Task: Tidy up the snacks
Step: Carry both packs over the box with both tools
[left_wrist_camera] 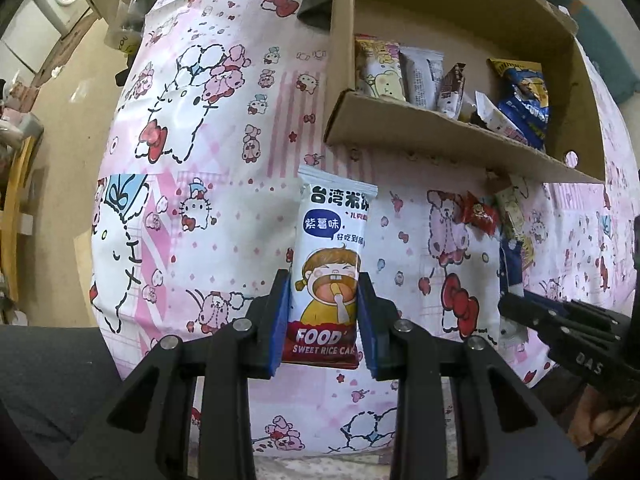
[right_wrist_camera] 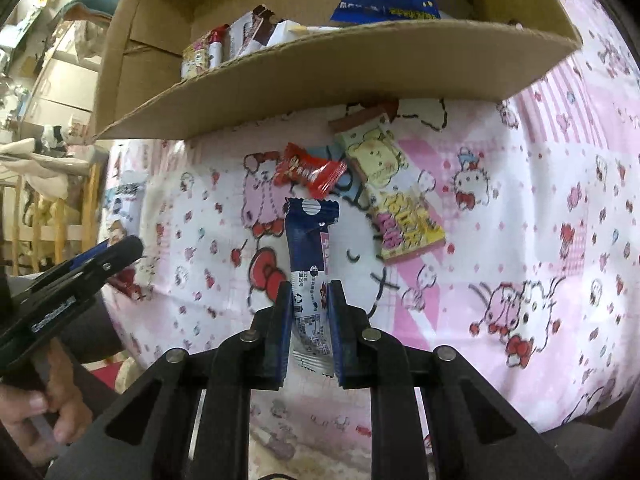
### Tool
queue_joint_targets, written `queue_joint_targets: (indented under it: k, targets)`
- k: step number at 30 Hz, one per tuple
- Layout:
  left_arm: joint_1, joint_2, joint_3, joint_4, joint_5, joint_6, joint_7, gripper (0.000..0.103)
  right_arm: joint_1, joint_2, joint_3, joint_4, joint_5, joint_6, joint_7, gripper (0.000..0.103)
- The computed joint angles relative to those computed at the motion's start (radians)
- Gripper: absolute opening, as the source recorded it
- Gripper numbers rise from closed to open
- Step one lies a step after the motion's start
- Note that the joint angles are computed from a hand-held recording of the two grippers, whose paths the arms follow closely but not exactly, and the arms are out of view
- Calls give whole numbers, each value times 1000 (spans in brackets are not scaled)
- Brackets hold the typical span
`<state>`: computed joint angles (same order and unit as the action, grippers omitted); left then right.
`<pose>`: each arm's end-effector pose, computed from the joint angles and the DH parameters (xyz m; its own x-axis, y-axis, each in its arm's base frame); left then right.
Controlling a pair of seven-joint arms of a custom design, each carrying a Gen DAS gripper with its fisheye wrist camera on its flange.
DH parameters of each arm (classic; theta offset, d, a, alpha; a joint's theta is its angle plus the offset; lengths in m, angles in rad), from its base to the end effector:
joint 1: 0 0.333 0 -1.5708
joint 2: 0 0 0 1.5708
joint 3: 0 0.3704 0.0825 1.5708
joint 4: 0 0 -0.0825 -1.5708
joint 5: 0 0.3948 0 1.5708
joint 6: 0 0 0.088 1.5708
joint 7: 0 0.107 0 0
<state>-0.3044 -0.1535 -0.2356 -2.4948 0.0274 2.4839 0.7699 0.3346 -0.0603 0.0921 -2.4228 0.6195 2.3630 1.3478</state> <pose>0.4010 -0.2418 0.4005 0.2339 -0.9704 0.0598 -0.9613 -0.2400 -0.1350 0.4392 0.2078 0.3793 0.1827 -0.8920 -0.4134 -0.9798 -0.2002 -0.0010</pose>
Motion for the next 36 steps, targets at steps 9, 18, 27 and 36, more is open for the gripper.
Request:
queue_joint_targets:
  k: [9, 18, 27, 36]
  targets:
    - [5, -19, -4, -13, 39, -10, -48, 28, 17, -95, -4, -55, 93, -44, -48, 18]
    - [0, -76, -8, -22, 87, 6, -68, 28, 35, -176, -19, -91, 193, -31, -111, 18]
    - [8, -138, -7, 18, 109, 32, -86, 28, 22, -289, -58, -104, 285, 21, -160, 18]
    - [45, -105, -5, 129, 199, 48, -85, 28, 12, -305, -83, -45, 366, 143, -241, 18]
